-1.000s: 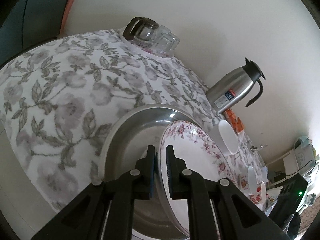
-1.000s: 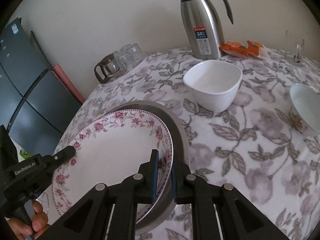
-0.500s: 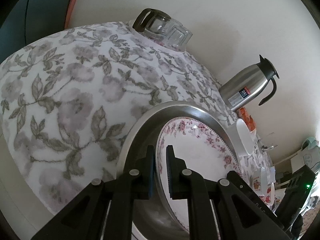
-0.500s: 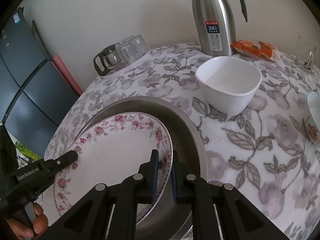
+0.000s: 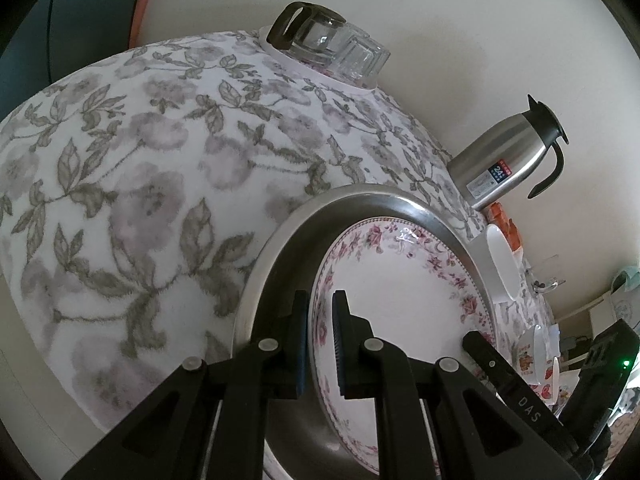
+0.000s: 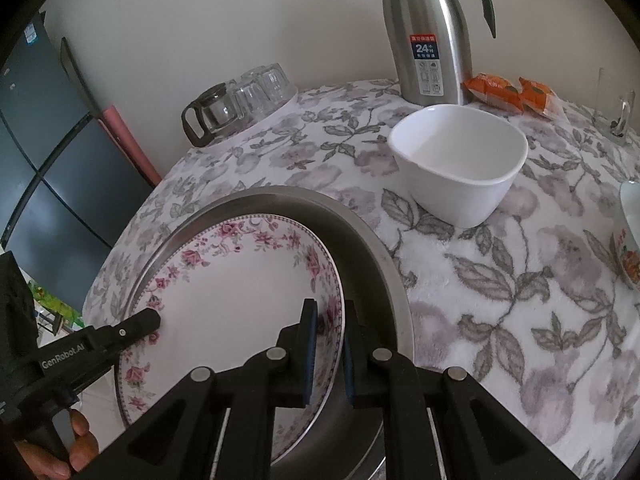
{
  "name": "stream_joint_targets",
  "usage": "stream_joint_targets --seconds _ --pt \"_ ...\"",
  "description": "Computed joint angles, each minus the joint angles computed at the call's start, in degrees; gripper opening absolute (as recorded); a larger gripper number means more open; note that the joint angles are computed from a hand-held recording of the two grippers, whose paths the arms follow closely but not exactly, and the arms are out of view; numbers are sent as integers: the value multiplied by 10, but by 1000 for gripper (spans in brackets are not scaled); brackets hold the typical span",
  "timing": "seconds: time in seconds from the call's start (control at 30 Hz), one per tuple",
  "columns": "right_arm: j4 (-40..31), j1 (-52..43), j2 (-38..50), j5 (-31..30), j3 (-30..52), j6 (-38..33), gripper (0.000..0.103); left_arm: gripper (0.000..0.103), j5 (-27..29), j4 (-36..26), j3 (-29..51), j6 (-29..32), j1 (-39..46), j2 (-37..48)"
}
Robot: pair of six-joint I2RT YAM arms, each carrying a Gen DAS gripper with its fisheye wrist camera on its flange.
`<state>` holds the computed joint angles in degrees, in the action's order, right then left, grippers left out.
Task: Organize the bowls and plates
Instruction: 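Carry the pink-rose plate over the steel basin with both grippers, then lower the pink-rose plate into the steel basin with both grippers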
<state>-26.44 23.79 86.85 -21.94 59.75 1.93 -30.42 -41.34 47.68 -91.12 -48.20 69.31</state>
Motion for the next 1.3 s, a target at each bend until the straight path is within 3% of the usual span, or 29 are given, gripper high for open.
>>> stream_joint_targets --seconds 0.67,1.3 --pt "-30 -1 1 11 13 -24 15 9 1 -11 8 -15 -2 9" --pt "-66 -9 3 0 30 -33 15 9 0 16 -10 -15 6 2"
